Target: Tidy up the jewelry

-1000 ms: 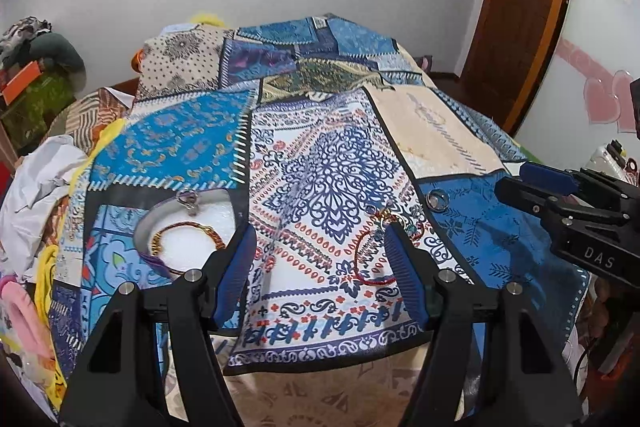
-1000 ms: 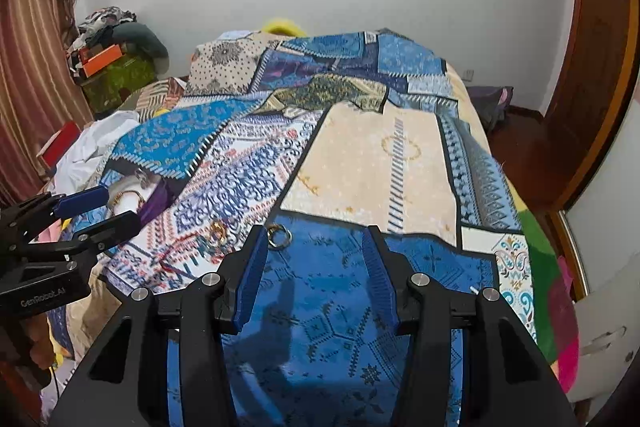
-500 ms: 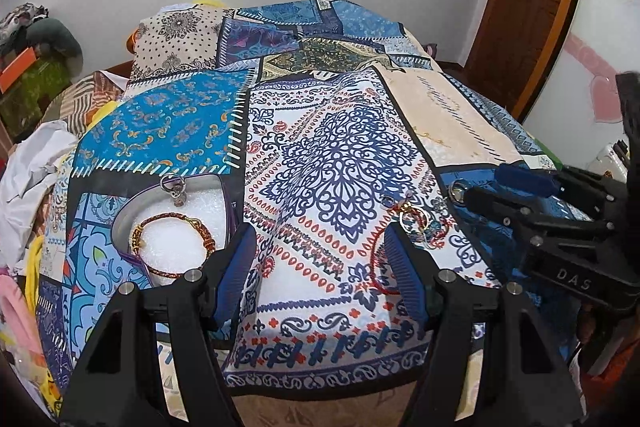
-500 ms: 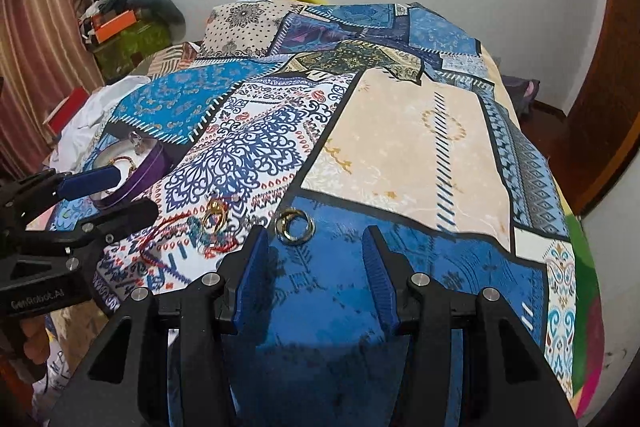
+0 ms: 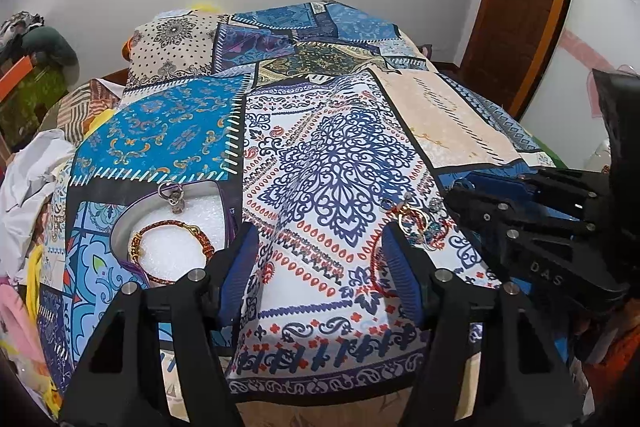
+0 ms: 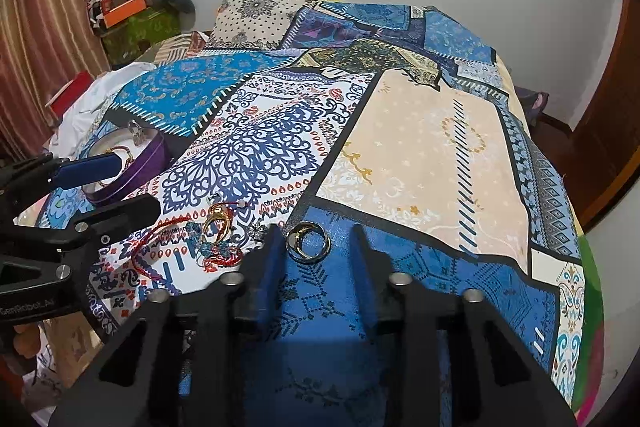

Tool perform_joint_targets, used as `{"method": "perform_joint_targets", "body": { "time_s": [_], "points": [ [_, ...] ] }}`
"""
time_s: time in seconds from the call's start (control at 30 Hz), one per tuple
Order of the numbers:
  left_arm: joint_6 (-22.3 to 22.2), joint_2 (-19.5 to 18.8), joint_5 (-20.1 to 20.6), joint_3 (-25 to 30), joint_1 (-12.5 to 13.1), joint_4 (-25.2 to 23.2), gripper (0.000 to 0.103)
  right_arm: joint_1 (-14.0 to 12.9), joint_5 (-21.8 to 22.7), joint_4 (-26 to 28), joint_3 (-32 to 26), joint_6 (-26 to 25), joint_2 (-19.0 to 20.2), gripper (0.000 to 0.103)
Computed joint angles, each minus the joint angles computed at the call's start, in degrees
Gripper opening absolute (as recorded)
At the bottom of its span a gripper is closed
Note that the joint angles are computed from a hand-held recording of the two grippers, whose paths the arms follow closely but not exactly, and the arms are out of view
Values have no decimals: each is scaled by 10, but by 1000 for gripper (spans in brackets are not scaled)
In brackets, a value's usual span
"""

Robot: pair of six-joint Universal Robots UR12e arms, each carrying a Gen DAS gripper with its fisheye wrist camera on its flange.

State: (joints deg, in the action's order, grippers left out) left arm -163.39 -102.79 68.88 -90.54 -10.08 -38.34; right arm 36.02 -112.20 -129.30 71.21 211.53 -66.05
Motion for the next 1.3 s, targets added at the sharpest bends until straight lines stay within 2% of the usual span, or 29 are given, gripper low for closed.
{"method": "perform_joint_targets", "body": {
  "time_s": [0.33,0.4,0.47,0.53,0.57,0.63,0.77,0.83,0.93,1.3],
  "points": [
    [11,8,-11,-4,-2,-18,59,6,-16,-40,22,20,-17,19],
    [12,5,-12,-2,-3,-27,56,6,-20,-46,25,24,-21,19],
    [12,1,-16,3,-4,-42,49,7,-26,-52,31,29,-25,19],
    [10,-2,-22,6,-4,-53,32,6,-27,-57,35,34,-28,19],
    [10,-4,-31,6,-3,-55,30,5,-25,-60,39,37,-31,19],
    [9,-7,-44,8,-2,-62,16,4,-21,-66,45,41,-35,19],
    [5,-11,-62,16,-1,-82,1,3,-19,-74,51,43,-38,19],
    [7,-8,-73,18,1,-92,0,3,-18,-79,54,45,-40,19],
    [-4,0,-79,15,2,-77,0,5,-21,-86,57,44,-42,19],
    [-24,31,-88,4,8,12,0,12,-38,-109,61,39,-49,19]
  ]
}}
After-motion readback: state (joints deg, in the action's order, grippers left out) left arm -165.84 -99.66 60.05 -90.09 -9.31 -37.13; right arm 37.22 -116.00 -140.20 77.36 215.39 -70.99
